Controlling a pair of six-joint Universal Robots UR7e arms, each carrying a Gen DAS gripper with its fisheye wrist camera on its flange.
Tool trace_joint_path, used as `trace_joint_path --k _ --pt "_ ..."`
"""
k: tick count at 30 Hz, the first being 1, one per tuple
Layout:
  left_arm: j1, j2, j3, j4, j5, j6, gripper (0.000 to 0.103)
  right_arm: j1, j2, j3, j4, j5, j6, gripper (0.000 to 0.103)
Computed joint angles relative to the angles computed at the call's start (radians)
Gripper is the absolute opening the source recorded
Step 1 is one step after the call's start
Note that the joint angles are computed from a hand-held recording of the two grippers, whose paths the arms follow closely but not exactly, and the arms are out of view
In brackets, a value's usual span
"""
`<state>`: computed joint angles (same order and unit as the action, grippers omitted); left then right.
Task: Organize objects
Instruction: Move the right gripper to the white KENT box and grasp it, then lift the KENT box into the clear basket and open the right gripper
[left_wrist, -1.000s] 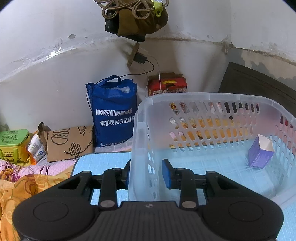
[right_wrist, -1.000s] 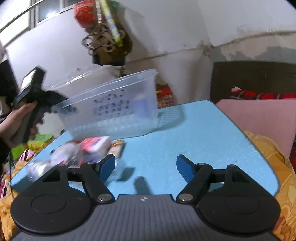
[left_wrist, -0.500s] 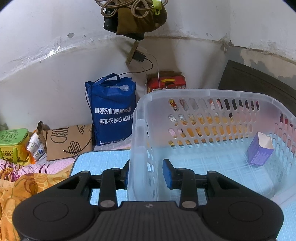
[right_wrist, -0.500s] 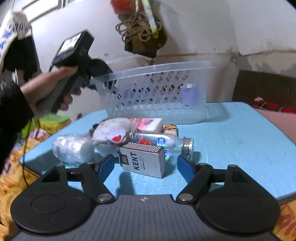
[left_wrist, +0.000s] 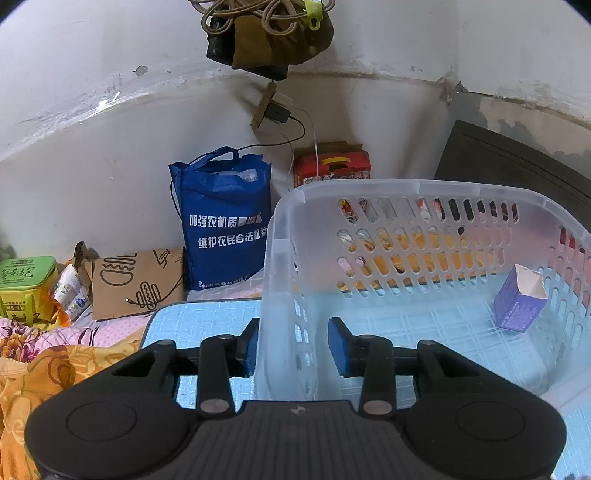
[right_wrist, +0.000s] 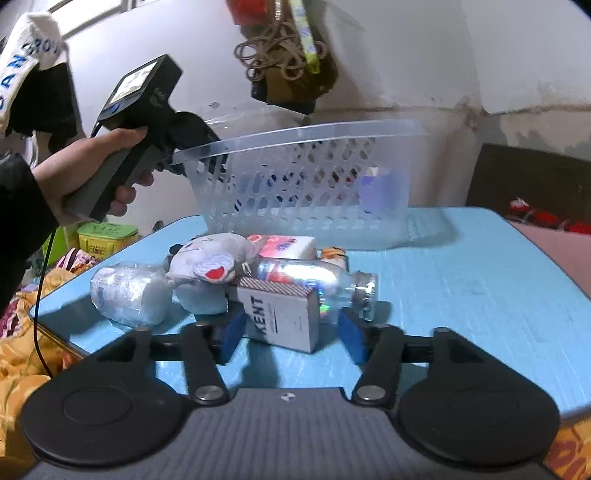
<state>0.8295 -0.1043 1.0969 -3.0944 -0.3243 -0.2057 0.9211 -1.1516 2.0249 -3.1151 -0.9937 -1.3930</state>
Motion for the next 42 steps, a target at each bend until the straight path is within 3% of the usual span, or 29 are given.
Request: trace_joint_path --k 2,5,9,19,42 --pt "0.0 0.001 0.0 -0.002 0.002 0.001 0.043 0.004 0.005 -0.005 0.01 -0.003 -0.018 0.062" --pt "-0.001 0.0 0.0 0.0 0.001 -0.001 0.043 0.0 -0.004 -0.01 0.051 -0.007 -0.039 0.04" --pt "0.0 0.001 -0.001 -0.002 0.002 0.001 0.044 -0.023 -0.034 -0.002 0.1 0.011 -0.069 0.029" --pt "-0.001 0.0 0.001 0.001 0.002 -0.002 0.044 -0.084 -0.063 0.01 0.088 0.078 -0.074 0.022" --pt "0.005 -0.005 0.004 -0.008 -0.015 0.009 0.043 -0.086 -0.074 0.035 0.013 0.187 -0.044 0.019"
